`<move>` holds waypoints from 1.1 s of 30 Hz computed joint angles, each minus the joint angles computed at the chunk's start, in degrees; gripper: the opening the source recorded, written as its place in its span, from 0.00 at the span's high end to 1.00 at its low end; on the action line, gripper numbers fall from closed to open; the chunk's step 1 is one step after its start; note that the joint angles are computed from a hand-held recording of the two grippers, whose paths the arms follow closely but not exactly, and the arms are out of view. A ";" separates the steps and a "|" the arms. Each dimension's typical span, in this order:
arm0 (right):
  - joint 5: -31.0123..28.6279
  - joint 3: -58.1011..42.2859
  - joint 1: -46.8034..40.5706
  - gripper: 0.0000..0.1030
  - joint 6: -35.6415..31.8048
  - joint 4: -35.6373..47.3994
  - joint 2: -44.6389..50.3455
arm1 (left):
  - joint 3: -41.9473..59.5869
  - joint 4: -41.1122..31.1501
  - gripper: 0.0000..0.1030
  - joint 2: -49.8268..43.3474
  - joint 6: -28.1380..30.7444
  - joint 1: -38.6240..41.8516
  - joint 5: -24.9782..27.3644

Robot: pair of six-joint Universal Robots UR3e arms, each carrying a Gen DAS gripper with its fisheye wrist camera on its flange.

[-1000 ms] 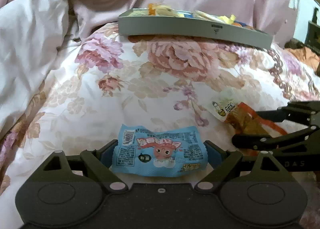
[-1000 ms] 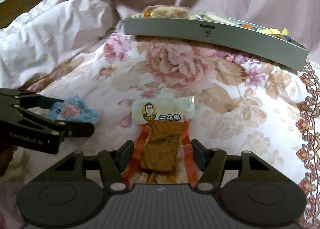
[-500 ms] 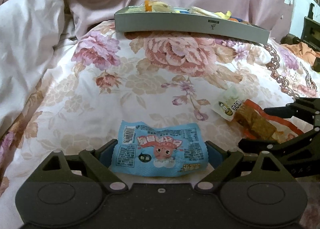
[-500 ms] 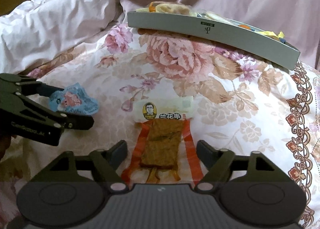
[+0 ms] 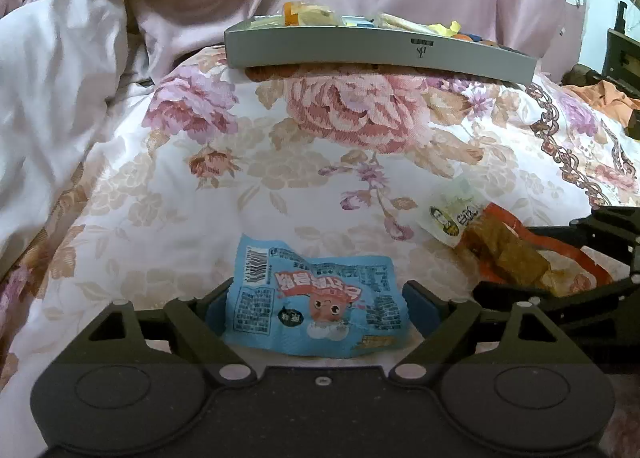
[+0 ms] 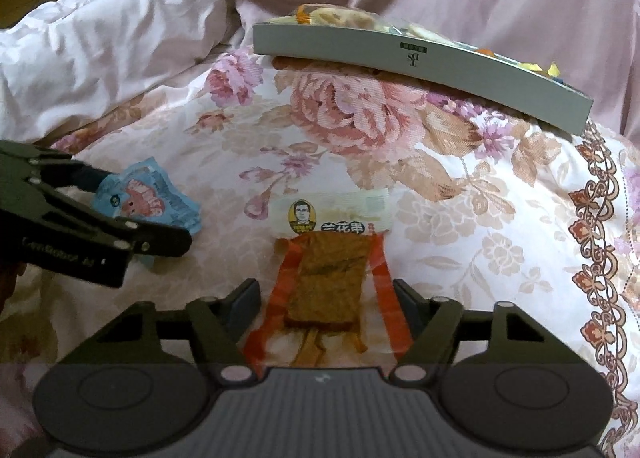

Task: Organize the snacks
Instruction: 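Lift both packets off the bedspread with both tools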

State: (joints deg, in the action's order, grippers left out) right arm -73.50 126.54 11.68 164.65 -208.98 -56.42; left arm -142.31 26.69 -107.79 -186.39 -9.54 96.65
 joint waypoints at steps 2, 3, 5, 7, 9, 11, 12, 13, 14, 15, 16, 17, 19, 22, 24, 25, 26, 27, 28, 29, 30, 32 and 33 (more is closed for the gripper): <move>-0.24 0.88 0.23 0.34 -0.57 -1.36 -0.03 | -0.21 0.57 0.16 -0.12 -0.28 -0.09 0.13; -0.37 1.18 0.32 0.34 -0.68 -1.85 -0.01 | -0.39 1.02 0.16 -0.19 -0.51 -0.06 0.05; -0.33 1.60 0.34 0.34 -0.71 -2.44 -0.07 | -0.68 1.69 0.16 -0.24 -1.01 0.20 -0.32; -0.36 1.86 0.39 0.34 -0.73 -2.79 -0.12 | -0.96 2.36 0.16 -0.28 -1.38 0.42 -0.59; -0.16 2.23 0.26 0.35 -0.79 -3.12 -0.28 | -1.11 2.72 0.16 -0.26 -1.51 0.46 -0.63; 0.44 2.73 -0.15 0.35 -1.33 -3.48 -0.58 | -0.92 2.31 0.16 -0.28 -0.98 0.35 -0.46; 0.48 2.97 -0.23 0.35 -1.87 -3.83 -0.68 | -0.67 1.53 0.15 -0.14 -0.45 0.26 -0.36; 0.41 3.09 -0.29 0.36 -2.45 -4.19 -0.66 | -0.45 0.87 0.15 -0.02 0.11 0.18 -0.27; 0.06 3.20 -0.21 0.36 -3.03 -4.61 -0.62 | -0.27 0.16 0.14 0.17 0.84 0.15 -0.34; -0.27 3.23 -0.15 0.36 -3.45 -4.86 -0.62 | 0.16 -1.03 0.13 0.40 1.75 -0.09 -0.04; -0.43 3.22 -0.17 0.35 -3.61 -4.79 -0.68 | 0.63 -2.19 0.13 0.53 2.65 -0.43 0.40; -0.20 3.04 -0.41 0.35 -3.57 -4.01 -0.93 | 0.94 -2.90 0.11 0.49 3.48 -0.76 0.79; 0.93 2.52 -1.16 0.33 -3.20 -1.51 -1.59 | 1.67 -4.38 0.08 0.40 5.31 -1.64 1.69; 2.99 1.02 -2.22 0.29 -2.61 1.97 -1.97 | 1.39 -4.57 0.08 0.63 5.56 -1.30 1.23; 3.55 -0.64 -2.33 0.25 -3.21 4.09 -1.69 | 1.27 -4.77 0.11 0.88 5.48 -1.05 1.14; 3.33 -1.13 -2.19 0.25 -3.46 4.08 -1.28 | 1.31 -4.80 0.12 0.88 5.35 -1.13 1.42; 3.26 -1.63 -2.08 0.24 -3.62 4.23 -0.92 | 1.37 -4.81 0.13 0.87 5.22 -1.21 1.57; 3.44 -1.92 -2.10 0.26 -3.69 4.55 -0.76 | 1.43 -4.72 0.13 0.76 5.01 -1.30 1.68; 3.78 -1.96 -2.20 0.30 -3.57 4.67 -0.70 | 1.39 -4.26 0.13 0.55 4.78 -1.38 1.79; 3.90 -1.88 -2.23 0.33 -3.47 4.54 -0.66 | 1.24 -3.67 0.14 0.36 4.33 -1.37 1.78; 3.85 -1.82 -2.19 0.35 -3.49 4.26 -0.58 | 1.17 -3.22 0.14 0.19 3.87 -1.39 1.80; 3.62 -1.64 -1.99 0.36 -3.68 3.54 -0.43 | 0.62 -1.59 0.14 -0.02 2.87 -1.02 1.21; 3.72 -1.41 -1.99 0.37 -4.10 2.92 -0.30 | 0.22 -0.68 0.14 -0.02 2.33 -0.61 0.53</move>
State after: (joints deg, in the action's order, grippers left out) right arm -69.78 125.13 9.68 160.55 -206.06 -56.71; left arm -142.09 26.02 -107.81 -184.06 -10.15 97.18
